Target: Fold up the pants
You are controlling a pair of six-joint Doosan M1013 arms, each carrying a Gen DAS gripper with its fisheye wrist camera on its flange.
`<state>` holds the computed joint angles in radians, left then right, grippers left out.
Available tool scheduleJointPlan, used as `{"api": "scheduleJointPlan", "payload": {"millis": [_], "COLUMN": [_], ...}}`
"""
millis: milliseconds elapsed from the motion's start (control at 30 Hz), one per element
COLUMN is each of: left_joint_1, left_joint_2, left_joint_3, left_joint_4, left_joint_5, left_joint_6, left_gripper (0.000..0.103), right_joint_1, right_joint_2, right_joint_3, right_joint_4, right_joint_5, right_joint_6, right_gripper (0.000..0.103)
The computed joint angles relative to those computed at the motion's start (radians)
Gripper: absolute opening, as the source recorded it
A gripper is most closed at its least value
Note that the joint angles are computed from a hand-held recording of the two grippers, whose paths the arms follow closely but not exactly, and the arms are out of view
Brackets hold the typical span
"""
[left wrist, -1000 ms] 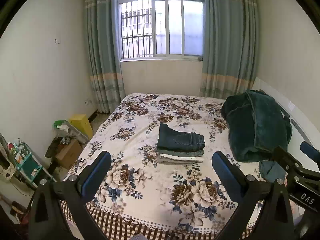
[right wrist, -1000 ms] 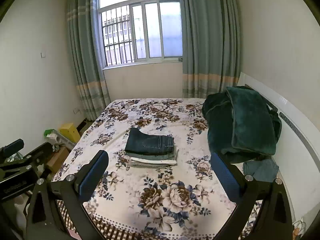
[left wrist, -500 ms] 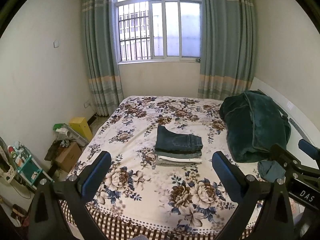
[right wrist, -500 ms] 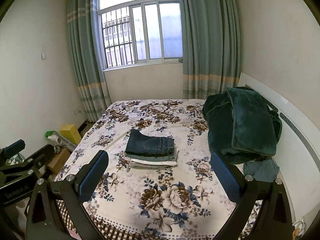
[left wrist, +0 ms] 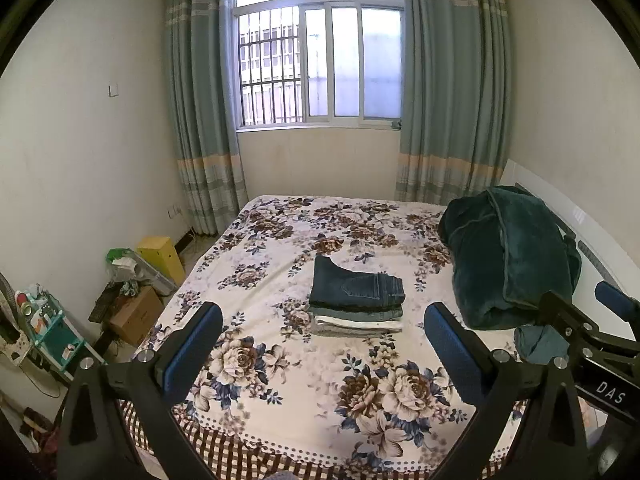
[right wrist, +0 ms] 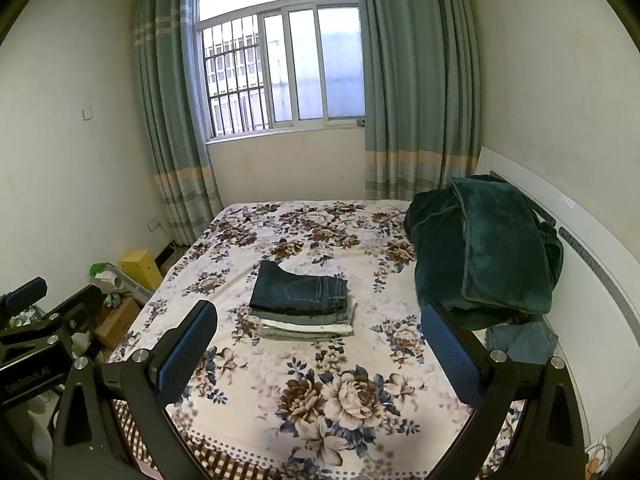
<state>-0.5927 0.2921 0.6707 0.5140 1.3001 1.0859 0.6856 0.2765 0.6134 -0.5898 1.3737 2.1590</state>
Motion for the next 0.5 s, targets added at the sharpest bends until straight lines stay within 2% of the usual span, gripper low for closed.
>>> {"api": "scheduleJointPlan", "payload": {"millis": [500], "left_joint_1": [-0.002], "left_joint_2": [0.001], "left_joint_3": [-0.001], "left_joint_4": [0.003], "left_joint_5": [0.000], "left_joint_6": [-0.003], "left_gripper": [0.103], "right_joint_1": [-0.005], "right_joint_2": [0.011], "right_joint_3": [-0.025], "right_joint_4": [0.009], "right_joint_5": [0.010], "right_joint_6": [-0.012], "right_gripper": [0.103]}}
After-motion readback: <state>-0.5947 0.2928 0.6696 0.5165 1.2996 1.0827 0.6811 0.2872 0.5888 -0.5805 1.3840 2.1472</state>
